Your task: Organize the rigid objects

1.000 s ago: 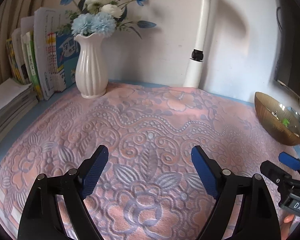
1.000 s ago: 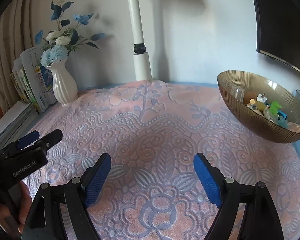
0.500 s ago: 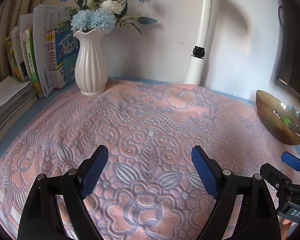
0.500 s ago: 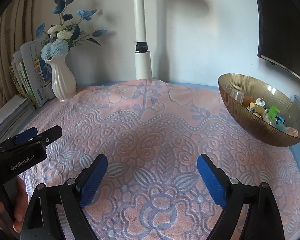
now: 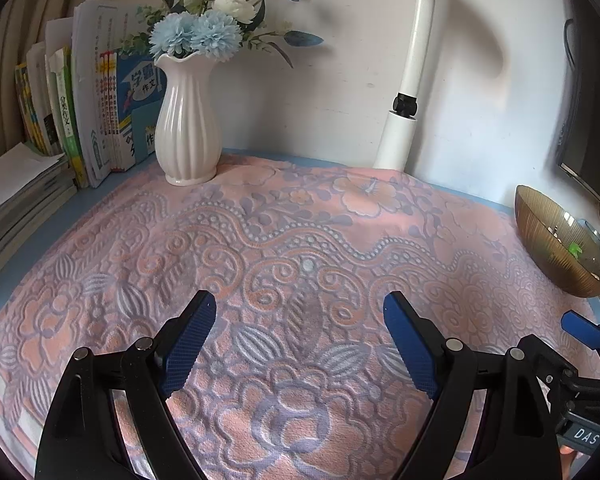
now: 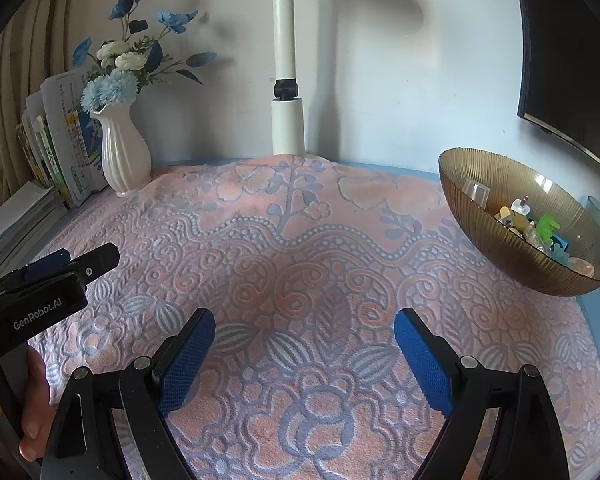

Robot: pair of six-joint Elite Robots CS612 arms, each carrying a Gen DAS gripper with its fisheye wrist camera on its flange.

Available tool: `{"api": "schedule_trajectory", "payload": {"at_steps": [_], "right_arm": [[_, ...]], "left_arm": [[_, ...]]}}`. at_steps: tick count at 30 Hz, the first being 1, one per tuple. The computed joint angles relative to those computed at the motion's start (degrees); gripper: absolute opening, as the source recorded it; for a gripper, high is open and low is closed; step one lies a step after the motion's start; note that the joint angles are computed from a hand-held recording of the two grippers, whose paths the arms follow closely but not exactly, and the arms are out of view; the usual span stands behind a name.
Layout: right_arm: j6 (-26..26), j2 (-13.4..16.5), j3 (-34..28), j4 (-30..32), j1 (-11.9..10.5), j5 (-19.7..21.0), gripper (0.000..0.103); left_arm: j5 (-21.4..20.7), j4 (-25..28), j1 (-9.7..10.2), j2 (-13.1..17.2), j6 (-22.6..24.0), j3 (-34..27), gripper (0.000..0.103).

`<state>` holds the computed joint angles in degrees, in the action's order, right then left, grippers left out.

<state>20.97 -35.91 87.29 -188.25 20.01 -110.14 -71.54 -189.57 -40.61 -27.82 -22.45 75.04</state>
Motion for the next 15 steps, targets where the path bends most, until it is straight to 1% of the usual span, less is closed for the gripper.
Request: {"api": "schedule_trajectory", "payload": {"at_steps": [4,9,15], "right_arm": [[0.66,-0.05,0.0,0.41,-0.07,0.07,0.091],[0.6,-0.02,-0.01,0.27,-0.08,-0.01,0.094],[0.88,-0.09,0.11,0.2,-0.21,0.23,0.094]], "left_arm": [[-0.16,-0.23,-0.08,0.03,0.84,-0.03,0.085],[-0.73,-0.29,0.1,0.01,0.33,0.01,0.085],[-0.64,0.03,0.07,-0.06,0.35,0.03,0.085]]}}
